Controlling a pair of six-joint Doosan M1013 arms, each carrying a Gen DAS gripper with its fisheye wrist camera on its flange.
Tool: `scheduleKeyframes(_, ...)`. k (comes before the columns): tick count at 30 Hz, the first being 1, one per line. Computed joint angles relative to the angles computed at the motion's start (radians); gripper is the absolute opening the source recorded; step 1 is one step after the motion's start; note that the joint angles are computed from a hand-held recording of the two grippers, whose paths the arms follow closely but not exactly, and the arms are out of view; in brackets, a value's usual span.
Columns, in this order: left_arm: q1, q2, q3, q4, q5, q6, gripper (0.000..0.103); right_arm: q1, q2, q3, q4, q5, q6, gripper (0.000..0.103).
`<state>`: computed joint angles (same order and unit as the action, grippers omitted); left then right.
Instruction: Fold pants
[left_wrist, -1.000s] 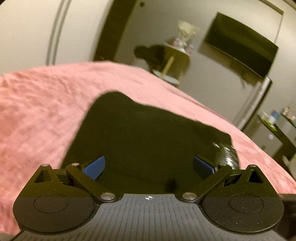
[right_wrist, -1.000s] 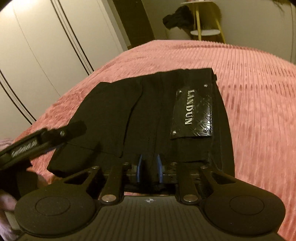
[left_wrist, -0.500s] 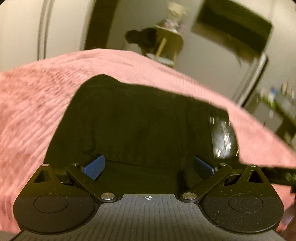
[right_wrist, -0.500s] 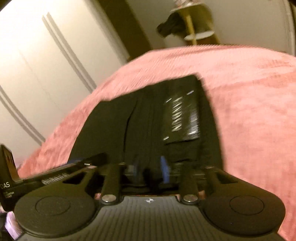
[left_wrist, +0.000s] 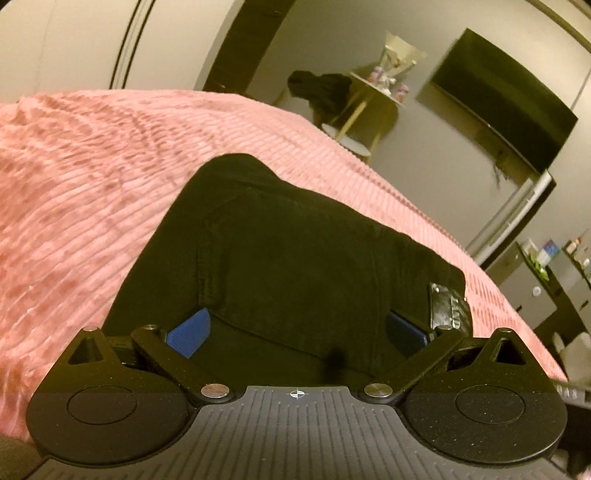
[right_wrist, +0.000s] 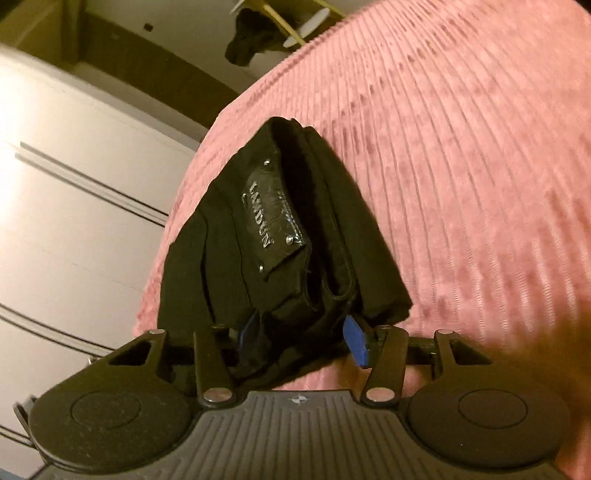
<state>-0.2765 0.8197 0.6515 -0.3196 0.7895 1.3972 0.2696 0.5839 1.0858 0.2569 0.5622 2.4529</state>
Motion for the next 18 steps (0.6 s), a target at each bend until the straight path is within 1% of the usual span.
scheduleKeyframes(2, -0.002, 0.000, 0.000, 0.000, 0.002, 0.016, 0.103, -0.003, 0.013, -0.014, 0.022, -0.003, 0.014, 0.054)
scheduleKeyframes(4, -0.003, 0.000, 0.000, 0.002, 0.004, 0.024, 0.103, 0.001, 0.024, -0.024, 0.016, -0.014, 0.030, 0.056)
scheduleKeyframes(6, -0.005, -0.002, 0.003, 0.003, 0.004, 0.028, 0.103, 0.004, 0.029, -0.027, 0.015, -0.033, 0.045, 0.060)
scheduleKeyframes(7, -0.005, -0.003, 0.004, 0.004, 0.005, 0.032, 0.103, 0.006, 0.031, -0.027, 0.008, -0.043, 0.061, 0.060)
scheduleKeyframes(8, -0.006, -0.005, 0.007, 0.010, 0.003, 0.032, 0.103, 0.008, 0.033, -0.029, -0.009, -0.048, 0.080, 0.056)
scheduleKeyframes(9, -0.007, -0.006, 0.009, 0.015, 0.003, 0.033, 0.103, 0.013, 0.036, -0.039, -0.061, -0.037, 0.115, 0.040)
scheduleKeyframes(10, -0.008, -0.007, 0.010, 0.020, 0.003, 0.036, 0.103, 0.020, 0.041, -0.053, -0.124, -0.017, 0.133, 0.040)
scheduleKeyframes(13, -0.014, -0.013, 0.018, 0.055, -0.004, 0.028, 0.103, 0.040, 0.043, -0.077, -0.268, -0.003, 0.142, 0.036)
scheduleKeyframes(18, -0.021, -0.030, 0.048, 0.079, -0.048, 0.049, 0.103, 0.092, 0.045, -0.135, -0.643, 0.054, 0.201, 0.033)
